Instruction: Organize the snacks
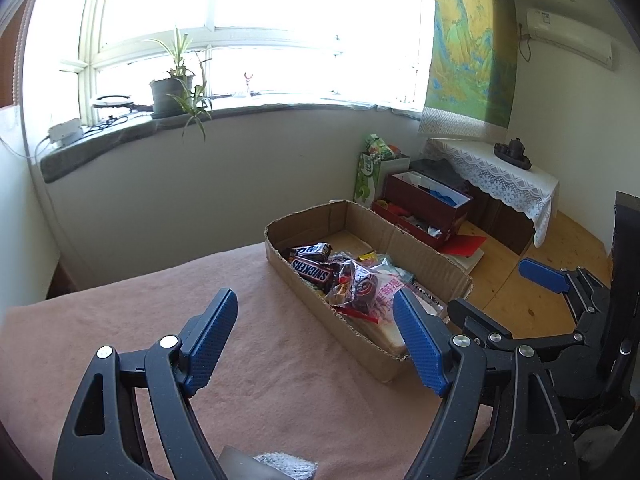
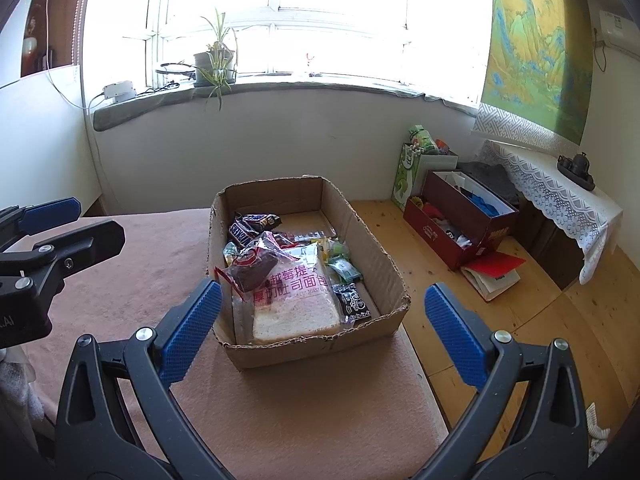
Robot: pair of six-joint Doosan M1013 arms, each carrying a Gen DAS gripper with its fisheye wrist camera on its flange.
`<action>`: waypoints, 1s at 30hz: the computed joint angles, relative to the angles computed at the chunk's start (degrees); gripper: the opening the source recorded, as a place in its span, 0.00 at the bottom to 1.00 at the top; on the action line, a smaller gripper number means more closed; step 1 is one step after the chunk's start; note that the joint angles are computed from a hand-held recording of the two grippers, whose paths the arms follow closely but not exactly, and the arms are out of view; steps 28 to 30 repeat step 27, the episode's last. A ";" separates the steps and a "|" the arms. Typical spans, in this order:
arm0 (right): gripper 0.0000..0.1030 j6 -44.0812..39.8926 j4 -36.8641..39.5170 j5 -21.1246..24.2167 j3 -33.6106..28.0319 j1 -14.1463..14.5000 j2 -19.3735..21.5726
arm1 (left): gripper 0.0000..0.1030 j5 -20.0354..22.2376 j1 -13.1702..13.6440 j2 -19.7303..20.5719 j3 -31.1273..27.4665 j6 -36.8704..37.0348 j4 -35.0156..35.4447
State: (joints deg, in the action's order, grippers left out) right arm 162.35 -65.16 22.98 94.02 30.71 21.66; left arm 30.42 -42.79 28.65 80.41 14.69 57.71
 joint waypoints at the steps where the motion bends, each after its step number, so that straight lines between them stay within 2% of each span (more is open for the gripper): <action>1: 1.00 0.15 -0.15 0.06 0.03 0.03 -0.03 | 0.78 0.04 -0.02 -0.01 0.01 -0.08 0.06; 30: 1.00 -0.91 0.25 0.66 0.05 0.33 0.03 | 0.78 0.69 -0.34 -0.18 0.54 -1.43 1.98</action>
